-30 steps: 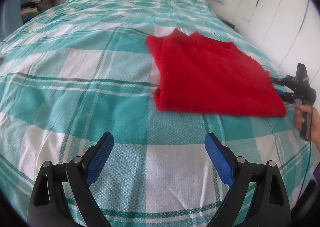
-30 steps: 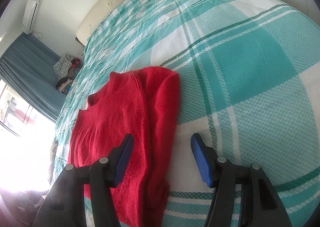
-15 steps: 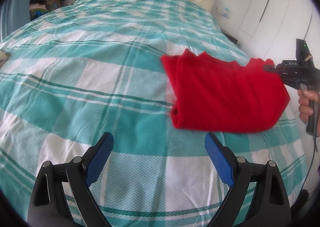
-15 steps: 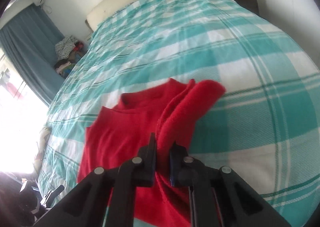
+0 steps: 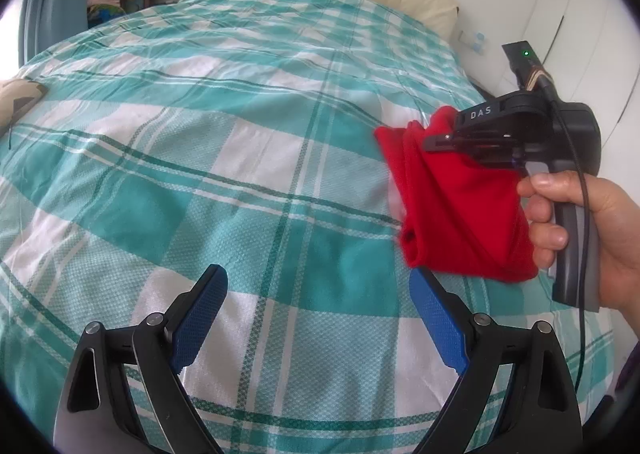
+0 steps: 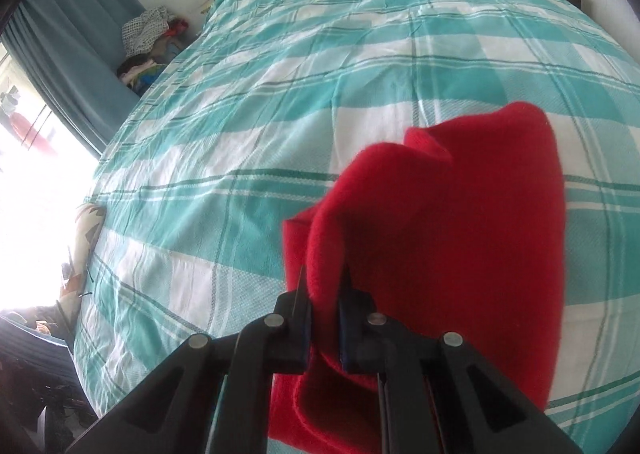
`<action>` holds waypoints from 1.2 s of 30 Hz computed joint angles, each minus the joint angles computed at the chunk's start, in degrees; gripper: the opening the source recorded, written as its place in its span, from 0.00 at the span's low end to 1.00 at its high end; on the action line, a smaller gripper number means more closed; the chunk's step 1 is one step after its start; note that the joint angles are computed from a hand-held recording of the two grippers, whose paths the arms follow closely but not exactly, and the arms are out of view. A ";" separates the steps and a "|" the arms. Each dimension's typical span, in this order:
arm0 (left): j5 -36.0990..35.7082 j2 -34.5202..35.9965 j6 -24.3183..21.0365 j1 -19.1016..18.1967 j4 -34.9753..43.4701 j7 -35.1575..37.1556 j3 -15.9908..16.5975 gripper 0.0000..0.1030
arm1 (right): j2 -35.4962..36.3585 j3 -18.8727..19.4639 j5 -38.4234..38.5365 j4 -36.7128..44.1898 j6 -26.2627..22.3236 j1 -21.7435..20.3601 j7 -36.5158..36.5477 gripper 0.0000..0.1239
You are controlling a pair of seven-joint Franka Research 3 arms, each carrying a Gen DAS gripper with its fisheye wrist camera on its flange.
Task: Fold small clothes
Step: 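Fold the held edge over the sweater and open the right tool, then grasp the folded sweater bundle with the right tool and lift it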
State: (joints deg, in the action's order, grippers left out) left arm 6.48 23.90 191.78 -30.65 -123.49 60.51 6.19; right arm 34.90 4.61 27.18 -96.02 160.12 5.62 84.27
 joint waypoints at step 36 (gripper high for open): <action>6.50 -0.73 -1.44 9.72 0.09 -4.67 -8.89 0.91 | -16.37 9.00 30.90 -25.48 4.72 -3.99 -57.51 0.32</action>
State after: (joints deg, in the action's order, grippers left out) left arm 12.98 23.17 190.35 -20.93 -123.40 55.84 -2.70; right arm 18.52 13.61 58.08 -121.50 164.85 1.63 26.75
